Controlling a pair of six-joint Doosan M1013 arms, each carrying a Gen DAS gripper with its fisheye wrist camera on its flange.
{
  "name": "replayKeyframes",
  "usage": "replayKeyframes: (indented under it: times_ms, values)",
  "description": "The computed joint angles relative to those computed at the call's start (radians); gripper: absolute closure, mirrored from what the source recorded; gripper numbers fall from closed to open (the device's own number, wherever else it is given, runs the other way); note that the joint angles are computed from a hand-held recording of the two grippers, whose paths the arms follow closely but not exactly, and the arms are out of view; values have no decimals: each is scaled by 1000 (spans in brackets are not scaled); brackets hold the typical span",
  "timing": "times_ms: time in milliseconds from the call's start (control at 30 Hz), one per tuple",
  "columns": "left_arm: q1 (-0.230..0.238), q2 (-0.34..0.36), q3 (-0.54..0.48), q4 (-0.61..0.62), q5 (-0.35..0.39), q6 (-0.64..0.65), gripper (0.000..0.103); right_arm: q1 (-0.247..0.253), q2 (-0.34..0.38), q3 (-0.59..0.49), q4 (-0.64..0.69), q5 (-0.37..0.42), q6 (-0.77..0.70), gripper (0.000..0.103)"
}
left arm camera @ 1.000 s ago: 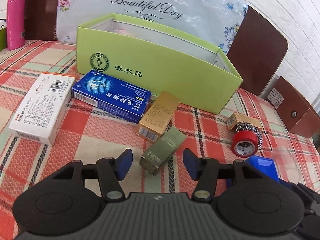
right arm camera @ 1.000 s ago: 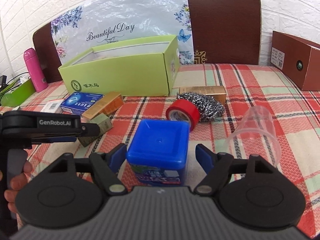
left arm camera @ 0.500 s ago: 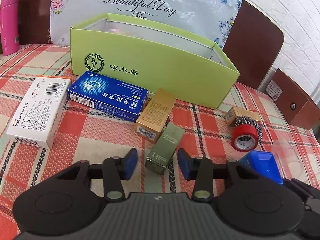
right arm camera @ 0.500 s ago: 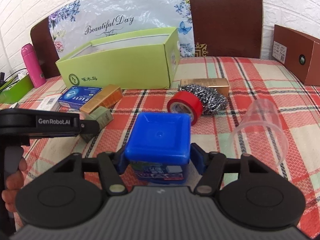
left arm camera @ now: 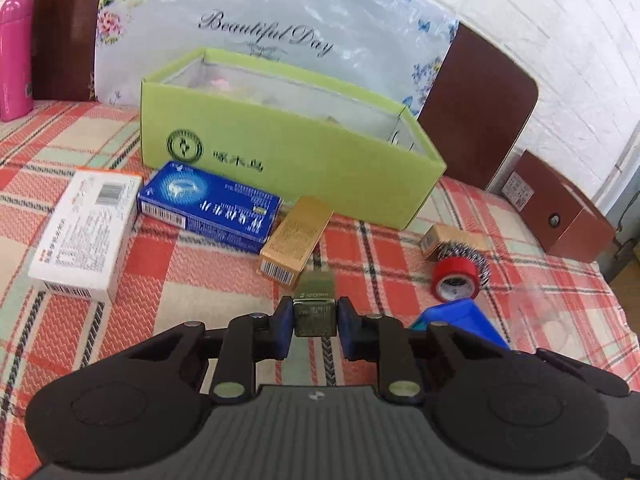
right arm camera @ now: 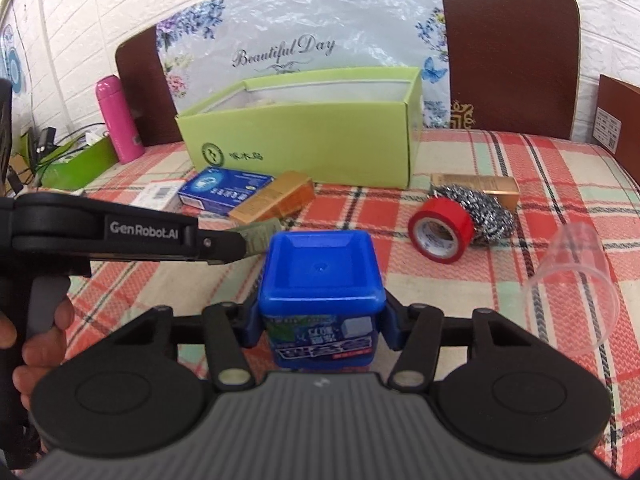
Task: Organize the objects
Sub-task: 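Carry the olive box and blue container into the lime-green box and release both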
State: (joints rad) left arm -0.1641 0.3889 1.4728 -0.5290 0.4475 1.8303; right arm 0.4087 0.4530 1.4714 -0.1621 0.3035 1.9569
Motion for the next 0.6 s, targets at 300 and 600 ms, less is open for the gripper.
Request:
replayKeyframes:
  times_ms: [300, 600]
  values:
    - [21, -36, 5, -122, -66, 107, 80, -1, -13, -17, -22, -89, -14, 48]
    - [33, -8, -79, -145, -95, 132, 80, -13, 21, -99, -187, -153, 177, 48]
